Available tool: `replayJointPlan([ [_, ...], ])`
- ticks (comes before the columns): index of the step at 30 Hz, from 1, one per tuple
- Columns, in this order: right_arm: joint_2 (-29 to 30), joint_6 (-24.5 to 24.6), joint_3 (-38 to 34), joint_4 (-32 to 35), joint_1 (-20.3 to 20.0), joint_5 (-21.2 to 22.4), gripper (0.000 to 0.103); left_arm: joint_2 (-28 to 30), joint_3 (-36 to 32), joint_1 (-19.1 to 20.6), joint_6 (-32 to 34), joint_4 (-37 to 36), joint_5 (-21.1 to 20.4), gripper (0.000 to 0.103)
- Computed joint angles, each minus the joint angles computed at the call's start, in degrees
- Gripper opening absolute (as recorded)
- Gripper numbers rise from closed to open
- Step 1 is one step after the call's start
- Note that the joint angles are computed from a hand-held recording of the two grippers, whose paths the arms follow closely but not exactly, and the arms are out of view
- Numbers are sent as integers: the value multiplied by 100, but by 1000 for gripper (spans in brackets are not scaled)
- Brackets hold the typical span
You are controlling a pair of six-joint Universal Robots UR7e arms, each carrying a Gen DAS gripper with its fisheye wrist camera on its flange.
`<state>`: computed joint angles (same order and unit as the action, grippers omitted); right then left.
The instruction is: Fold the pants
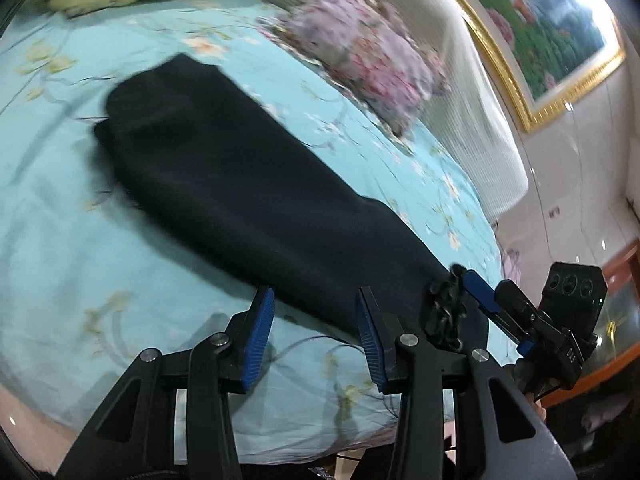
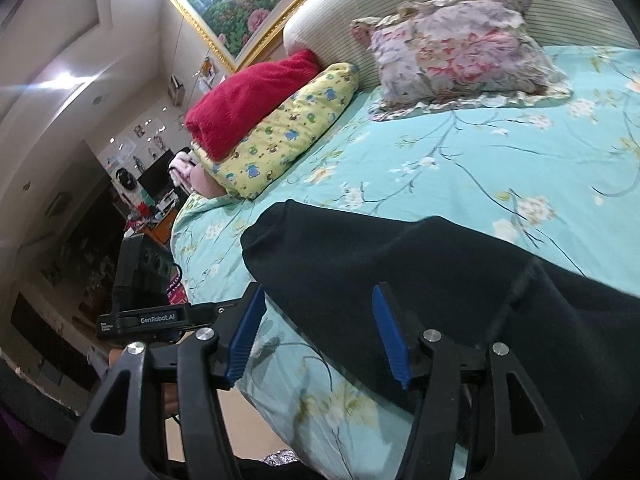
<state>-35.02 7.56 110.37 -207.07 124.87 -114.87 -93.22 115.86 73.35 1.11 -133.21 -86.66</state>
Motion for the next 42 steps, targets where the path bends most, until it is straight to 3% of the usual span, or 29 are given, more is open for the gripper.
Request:
replayJointPlan([
  [5, 101, -111, -314, 348, -29, 136, 58, -8, -151, 210, -170, -79, 32, 49],
  [11, 202, -239, -739, 947, -70, 200, 59, 21, -263, 369, -331, -160, 101, 49],
  [16, 248, -375, -1027, 1213, -101, 256, 59, 37, -267, 343, -394, -347, 429, 53],
  [23, 418, -577, -1666, 1940, -243, 396, 59, 235, -426, 471, -566, -522, 422, 53],
  [42, 1477, -1285, -4608, 5528, -786, 1020, 59, 848, -806, 661, -1044, -983, 577, 56],
])
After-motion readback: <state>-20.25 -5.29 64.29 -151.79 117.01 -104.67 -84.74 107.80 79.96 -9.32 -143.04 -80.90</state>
